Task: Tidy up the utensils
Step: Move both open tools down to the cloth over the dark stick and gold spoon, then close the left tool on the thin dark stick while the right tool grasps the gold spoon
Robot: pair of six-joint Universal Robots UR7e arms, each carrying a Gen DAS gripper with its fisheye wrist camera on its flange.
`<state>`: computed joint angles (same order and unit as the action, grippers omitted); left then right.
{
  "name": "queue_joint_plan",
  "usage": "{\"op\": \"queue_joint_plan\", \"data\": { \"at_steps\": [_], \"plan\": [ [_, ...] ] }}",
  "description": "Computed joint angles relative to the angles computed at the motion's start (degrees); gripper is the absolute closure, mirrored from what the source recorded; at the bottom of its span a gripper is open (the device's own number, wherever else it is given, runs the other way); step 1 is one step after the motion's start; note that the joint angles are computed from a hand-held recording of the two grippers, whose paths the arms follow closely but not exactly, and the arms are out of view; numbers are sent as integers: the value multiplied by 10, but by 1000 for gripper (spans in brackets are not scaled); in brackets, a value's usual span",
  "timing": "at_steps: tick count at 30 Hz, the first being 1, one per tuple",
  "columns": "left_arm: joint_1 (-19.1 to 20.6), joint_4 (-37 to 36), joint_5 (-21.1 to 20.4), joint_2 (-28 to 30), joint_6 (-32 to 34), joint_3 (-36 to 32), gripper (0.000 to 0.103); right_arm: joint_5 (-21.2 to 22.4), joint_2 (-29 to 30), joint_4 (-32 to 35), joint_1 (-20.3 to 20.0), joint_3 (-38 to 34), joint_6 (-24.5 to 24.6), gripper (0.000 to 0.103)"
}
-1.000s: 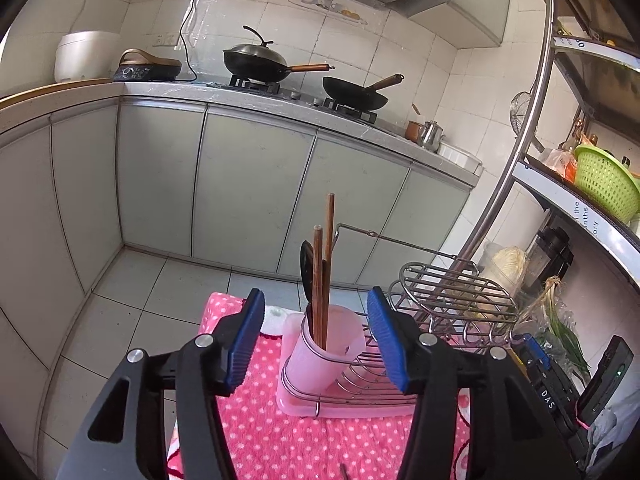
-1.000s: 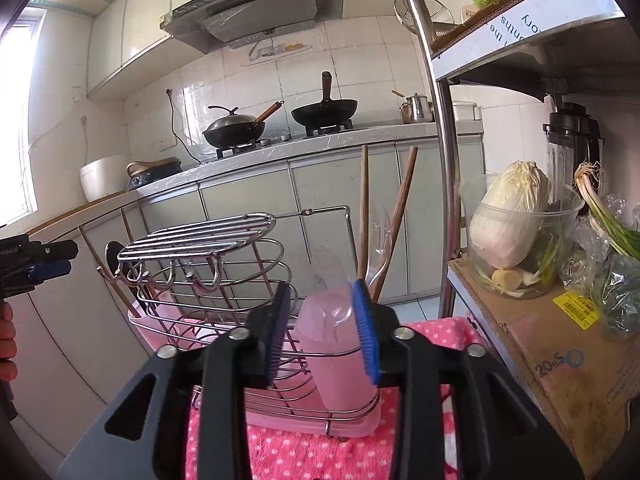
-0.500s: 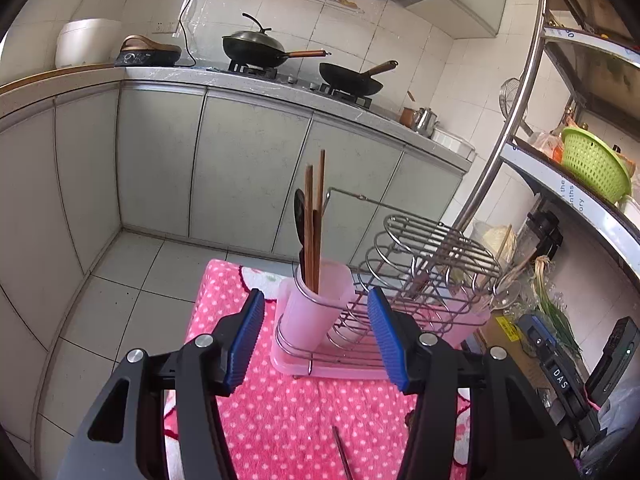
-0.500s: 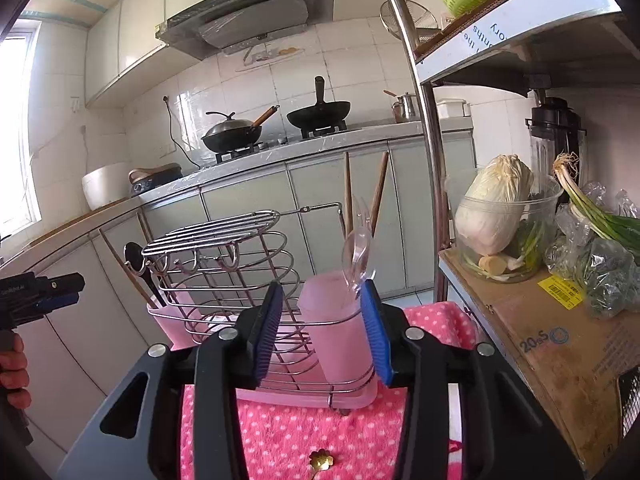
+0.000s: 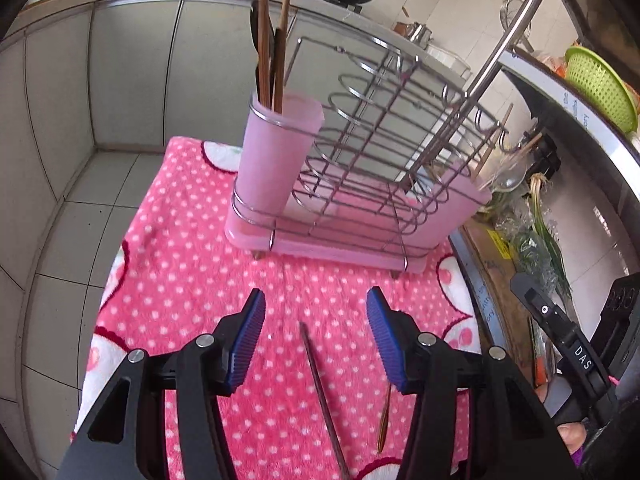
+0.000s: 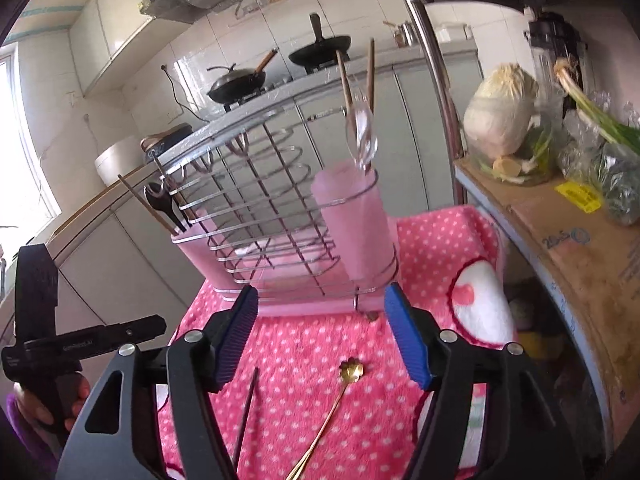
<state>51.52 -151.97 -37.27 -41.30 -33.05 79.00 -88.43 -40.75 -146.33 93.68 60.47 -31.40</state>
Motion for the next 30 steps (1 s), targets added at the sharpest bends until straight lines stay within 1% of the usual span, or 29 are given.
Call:
{"op": "queue_joint_plan", "data": {
  "at_steps": [2, 4, 5, 7, 8, 10, 11, 12, 14, 17, 19, 21, 23, 25, 30],
  "plan": [
    [3, 28, -8, 6, -10, -6, 55, -21, 4, 36, -1, -9, 10, 37],
    [7, 62, -19, 11, -31, -14, 57, -44, 4, 47, -2, -6, 12, 37],
    [11, 75, -32, 13, -42, -17, 60, -48, 3, 50, -4, 0, 11, 37],
    [20, 113, -59, 18, -72, -31, 67, -50, 0, 51, -7, 11, 12, 37],
    [25, 126, -74, 20, -84, -35, 73, -47, -2, 54, -9, 17, 17, 37],
    [36, 155, -100, 28, -107, -52, 79, -51, -1, 84, -11, 12, 23, 37],
    [40, 170, -110, 32, -117, -62, 84, -58, 2, 100, -11, 4, 23, 37],
    [45, 184, -118, 37, -124, -72, 87, -62, 5, 112, -11, -3, 23, 37],
    [51, 211, -128, 48, -136, -92, 90, -54, 5, 126, -15, -10, 34, 37],
    [57, 249, -131, 67, -142, -128, 90, -31, 13, 177, -24, -38, 57, 37],
    [60, 275, -123, 80, -145, -152, 90, -24, 17, 197, -28, -52, 69, 38],
    [63, 307, -117, 95, -148, -179, 90, -19, 21, 216, -31, -63, 75, 45],
    [67, 336, -112, 108, -155, -202, 90, -4, 26, 241, -35, -76, 88, 52],
    [71, 357, -113, 116, -161, -218, 91, 9, 32, 267, -40, -93, 102, 58],
    [78, 372, -117, 138, -155, -252, 96, 32, 47, 316, -46, -127, 131, 66]
  ]
}}
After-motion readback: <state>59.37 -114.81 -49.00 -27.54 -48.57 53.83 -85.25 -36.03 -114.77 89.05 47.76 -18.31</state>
